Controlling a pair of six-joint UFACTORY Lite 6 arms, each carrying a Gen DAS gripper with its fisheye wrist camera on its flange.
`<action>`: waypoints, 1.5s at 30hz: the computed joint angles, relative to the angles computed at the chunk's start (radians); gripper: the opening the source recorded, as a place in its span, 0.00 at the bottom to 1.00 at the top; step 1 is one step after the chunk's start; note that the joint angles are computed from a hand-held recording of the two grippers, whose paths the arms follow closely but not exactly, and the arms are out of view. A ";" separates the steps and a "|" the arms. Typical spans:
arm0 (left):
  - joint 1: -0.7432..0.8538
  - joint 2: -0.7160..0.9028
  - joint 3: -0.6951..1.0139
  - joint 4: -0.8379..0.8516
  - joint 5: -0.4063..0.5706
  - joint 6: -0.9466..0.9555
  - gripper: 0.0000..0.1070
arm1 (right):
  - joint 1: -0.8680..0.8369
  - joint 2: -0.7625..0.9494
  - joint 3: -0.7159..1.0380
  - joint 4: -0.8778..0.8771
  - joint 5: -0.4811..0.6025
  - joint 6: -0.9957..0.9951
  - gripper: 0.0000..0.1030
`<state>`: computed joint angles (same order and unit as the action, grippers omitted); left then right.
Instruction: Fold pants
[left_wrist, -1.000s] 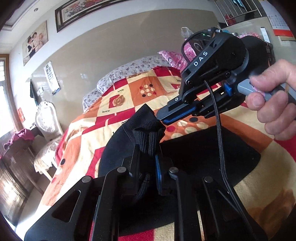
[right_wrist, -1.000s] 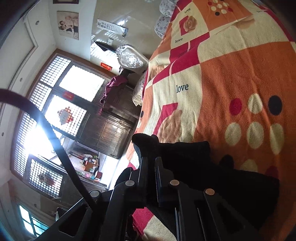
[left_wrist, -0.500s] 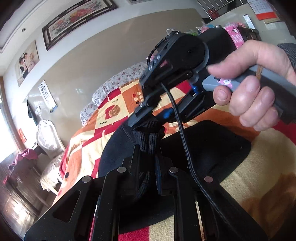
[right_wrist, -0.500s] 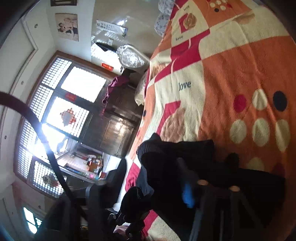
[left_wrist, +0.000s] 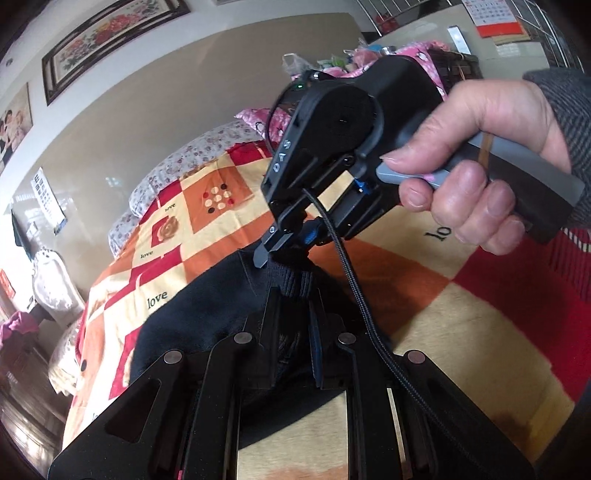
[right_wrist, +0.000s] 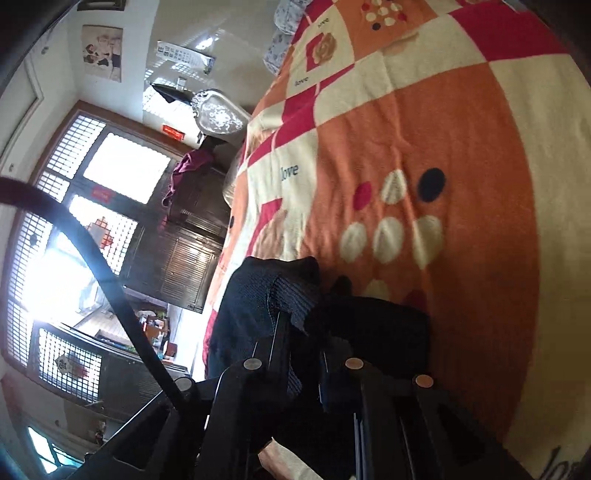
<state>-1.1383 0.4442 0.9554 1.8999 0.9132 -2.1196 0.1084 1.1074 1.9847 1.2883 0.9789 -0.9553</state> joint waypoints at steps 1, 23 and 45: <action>-0.003 0.016 0.018 -0.009 0.001 0.009 0.12 | -0.011 -0.001 -0.004 -0.007 0.004 -0.004 0.11; 0.243 -0.871 -0.556 0.073 -0.247 -0.249 0.36 | 0.128 -0.732 -0.796 0.314 -0.390 -0.803 0.29; 0.485 -0.368 -0.290 0.513 -0.588 -0.759 0.40 | 0.292 -0.759 -1.020 0.875 -0.634 -1.375 0.42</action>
